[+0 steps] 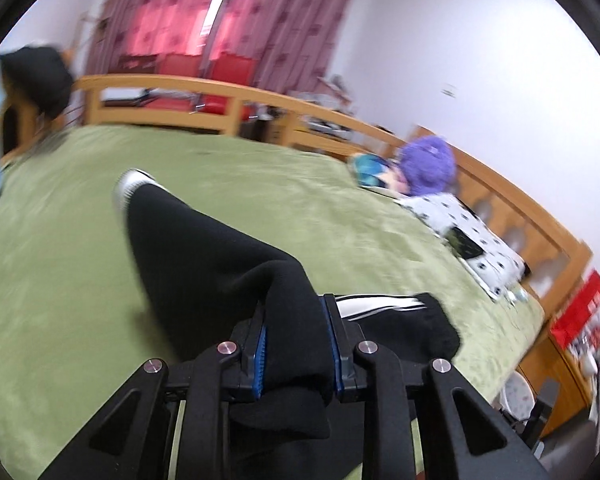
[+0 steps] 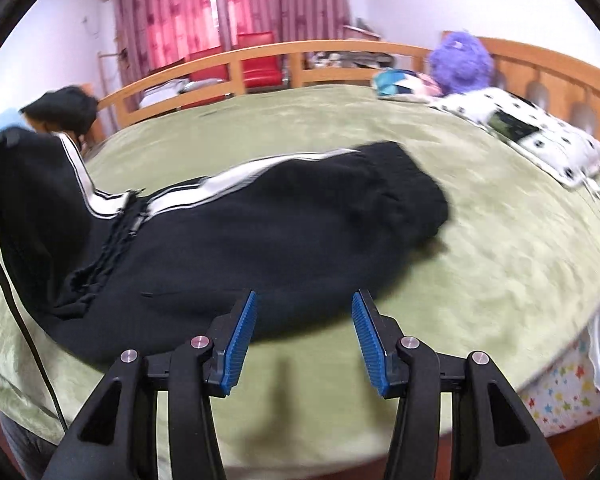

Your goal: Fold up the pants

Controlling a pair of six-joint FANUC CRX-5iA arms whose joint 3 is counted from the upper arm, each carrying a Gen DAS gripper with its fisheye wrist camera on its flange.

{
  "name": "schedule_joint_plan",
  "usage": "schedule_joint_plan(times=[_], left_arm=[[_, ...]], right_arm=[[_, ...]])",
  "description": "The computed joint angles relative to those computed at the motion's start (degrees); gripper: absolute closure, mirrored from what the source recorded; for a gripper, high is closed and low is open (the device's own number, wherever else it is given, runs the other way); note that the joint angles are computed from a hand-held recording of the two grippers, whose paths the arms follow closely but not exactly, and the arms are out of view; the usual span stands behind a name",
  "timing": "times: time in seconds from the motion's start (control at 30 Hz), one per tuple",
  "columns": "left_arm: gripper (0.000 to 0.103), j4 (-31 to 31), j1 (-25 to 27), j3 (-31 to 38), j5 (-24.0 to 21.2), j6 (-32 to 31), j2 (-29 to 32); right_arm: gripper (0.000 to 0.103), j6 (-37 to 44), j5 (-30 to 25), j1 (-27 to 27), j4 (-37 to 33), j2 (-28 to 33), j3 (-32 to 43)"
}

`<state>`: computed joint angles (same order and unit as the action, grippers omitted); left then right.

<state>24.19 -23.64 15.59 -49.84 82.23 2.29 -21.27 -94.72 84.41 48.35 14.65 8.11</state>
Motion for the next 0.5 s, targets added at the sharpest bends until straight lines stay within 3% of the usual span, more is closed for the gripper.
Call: schedule_joint_plan(times=[0.2,0.3,0.37,0.4,0.43,0.5], left_arm=[[0.081,1.7,-10.2,10.8,-0.5,1.4,10.3],[0.08,7.7,-13.3,14.0,-1.9,-1.9,15.9],[0.069,15.1,-13.7,17.9,-8.1,-4.7,21.4],[0.057,16.8,-13.6,21.0,-12.9,-3.3,24.5],[0.053,17.1,-13.4,21.9,-15.2,-1.5,25.6],[0.049,16.6,-12.9,17.5,-12.9,-2.4,23.0]], right_arm=[[0.054,-13.0,-5.9,5.5,-4.6,-5.8,-6.0],[0.054,-15.1,-8.0,6.7,-7.2,-6.7,-6.5],[0.054,-15.2,-8.5,6.8,-8.4,-7.3,-6.9],[0.054,-14.7,-8.2,6.5,-8.4,-7.7,-7.3],[0.054,-14.2,-7.9,6.3,-8.3,-7.6,-7.3],[0.054,-12.5,-6.9,5.4,-7.8,-7.9,-7.7]])
